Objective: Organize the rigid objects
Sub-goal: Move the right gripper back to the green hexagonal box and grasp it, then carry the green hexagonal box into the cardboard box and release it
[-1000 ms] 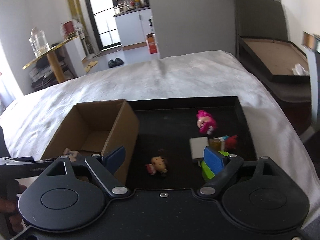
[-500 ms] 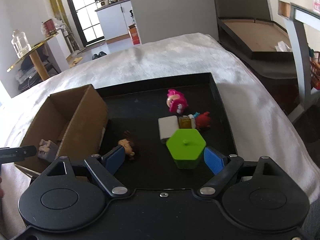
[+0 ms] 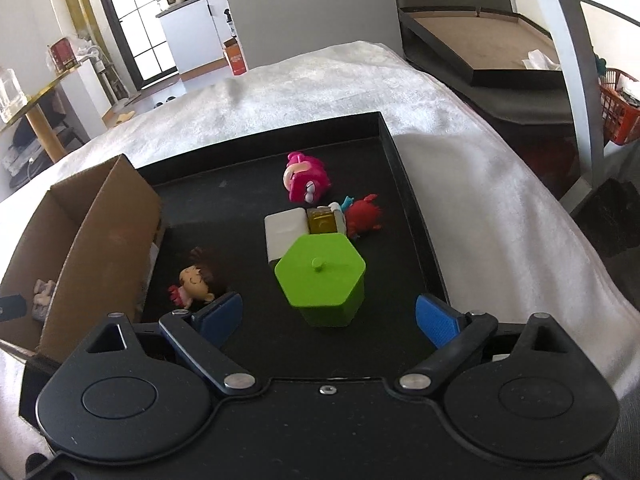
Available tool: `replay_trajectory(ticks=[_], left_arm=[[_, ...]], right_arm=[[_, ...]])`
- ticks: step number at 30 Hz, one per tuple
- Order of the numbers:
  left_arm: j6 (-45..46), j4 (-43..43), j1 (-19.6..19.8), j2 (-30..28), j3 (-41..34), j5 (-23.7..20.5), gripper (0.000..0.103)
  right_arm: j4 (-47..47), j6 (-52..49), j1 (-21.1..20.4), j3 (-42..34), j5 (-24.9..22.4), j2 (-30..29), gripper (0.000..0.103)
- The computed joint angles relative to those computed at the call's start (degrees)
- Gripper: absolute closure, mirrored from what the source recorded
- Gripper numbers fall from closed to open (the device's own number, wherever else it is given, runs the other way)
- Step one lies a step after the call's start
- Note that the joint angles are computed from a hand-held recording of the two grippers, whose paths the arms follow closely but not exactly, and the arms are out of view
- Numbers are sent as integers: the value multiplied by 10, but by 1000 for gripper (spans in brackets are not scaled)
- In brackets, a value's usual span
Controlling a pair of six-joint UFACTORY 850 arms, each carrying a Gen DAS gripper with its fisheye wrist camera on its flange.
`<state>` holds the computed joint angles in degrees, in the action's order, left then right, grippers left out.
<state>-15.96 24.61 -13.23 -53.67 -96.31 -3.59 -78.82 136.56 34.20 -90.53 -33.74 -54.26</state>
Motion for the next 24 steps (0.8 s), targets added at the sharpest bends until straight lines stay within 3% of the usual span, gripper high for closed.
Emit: replay_trajectory(ticks=[3,7,10,13,14,15,24], left_arm=[[84,-85,2,-2,-3,-1,11],[38,-44,2,-8,-12,-10,11],[3,-12,2,-10,-15,-13,11],[-19,12,1,-13,-19,-19,11],[-19,12,2,-14,-20,-21,11],[-16,9,2,-14,-21,-22,11],[-64,52,4,-13,-17,-13,11]], right_arm=[[8,-30,-6,-14,-5,-11,9],[106,-157,-16,-64,-18,-43,10],[126,-181,-21,-79,-24,-55,15],[119,-169,-25,-76,-11,-56,30],[116,-166,-26,-74,-3,-55,47],[117,-164,-26,-70,0,-52,54],[70,-139,-11,-59,-27,-34,55]])
